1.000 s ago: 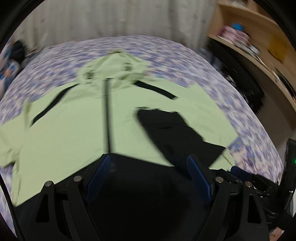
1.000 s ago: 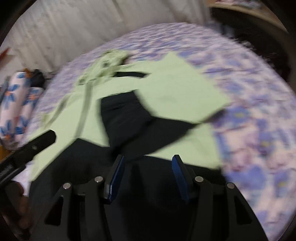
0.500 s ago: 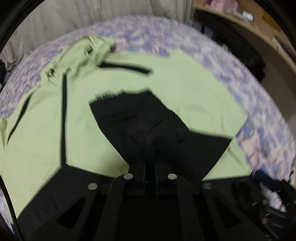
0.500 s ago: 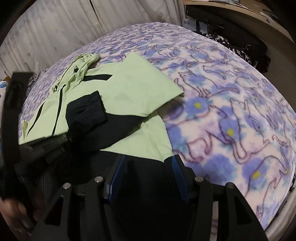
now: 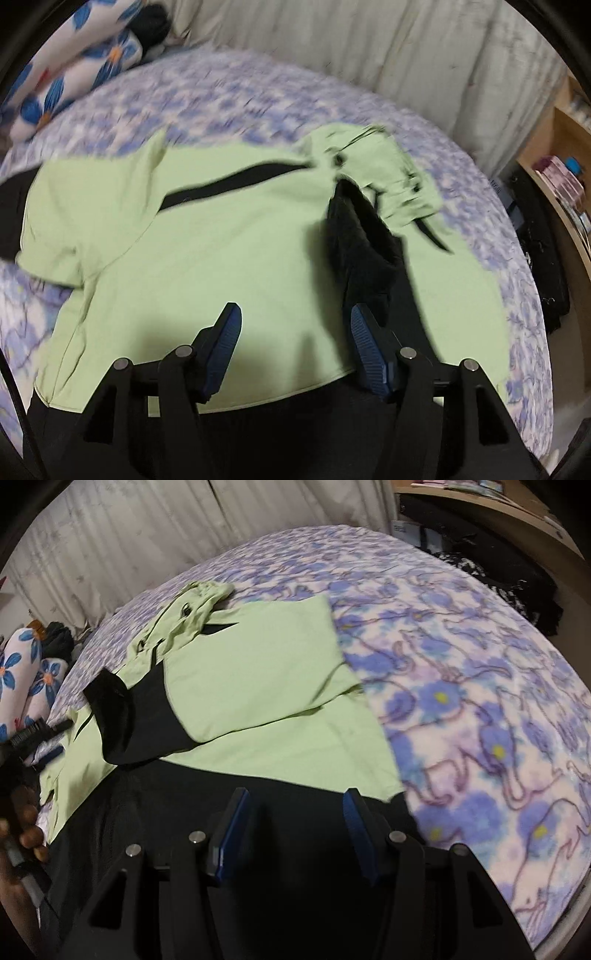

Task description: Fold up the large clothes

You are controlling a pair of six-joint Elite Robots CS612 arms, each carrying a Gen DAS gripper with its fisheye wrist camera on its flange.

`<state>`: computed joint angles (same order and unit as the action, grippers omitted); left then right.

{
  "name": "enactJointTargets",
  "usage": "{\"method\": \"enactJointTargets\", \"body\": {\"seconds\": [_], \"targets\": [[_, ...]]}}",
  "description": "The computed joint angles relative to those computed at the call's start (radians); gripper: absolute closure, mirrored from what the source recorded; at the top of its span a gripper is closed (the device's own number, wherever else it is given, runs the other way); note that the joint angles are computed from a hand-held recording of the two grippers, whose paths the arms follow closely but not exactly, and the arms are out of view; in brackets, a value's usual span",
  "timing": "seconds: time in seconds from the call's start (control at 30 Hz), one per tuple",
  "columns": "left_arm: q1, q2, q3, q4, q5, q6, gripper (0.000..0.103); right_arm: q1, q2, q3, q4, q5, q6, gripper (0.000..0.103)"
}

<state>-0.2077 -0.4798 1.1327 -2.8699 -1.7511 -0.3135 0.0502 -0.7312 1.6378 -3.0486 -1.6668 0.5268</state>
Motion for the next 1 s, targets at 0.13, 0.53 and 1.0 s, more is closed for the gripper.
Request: {"method": "enactJointTargets", "body": {"seconds": [0.13, 0.53, 1.0], "targets": [[0.026, 0.028, -0.05, 0.028, -0.137, 0.005, 0.039, -0.006, 0.006, -0.029, -0.002, 0.029, 0.004, 0.049], [0.028, 0.216, -0.431, 0.422, -0.116, 0.165, 0.043, -0.099, 0.105, -0.269, 0.136, 0.079, -0.033, 0.033], [-0.016, 0.279, -0.555, 0.348, 0.06, 0.221, 0.08, -0.137, 0.273, -0.531, 0.24, 0.057, -0.066, 0.101]]}}
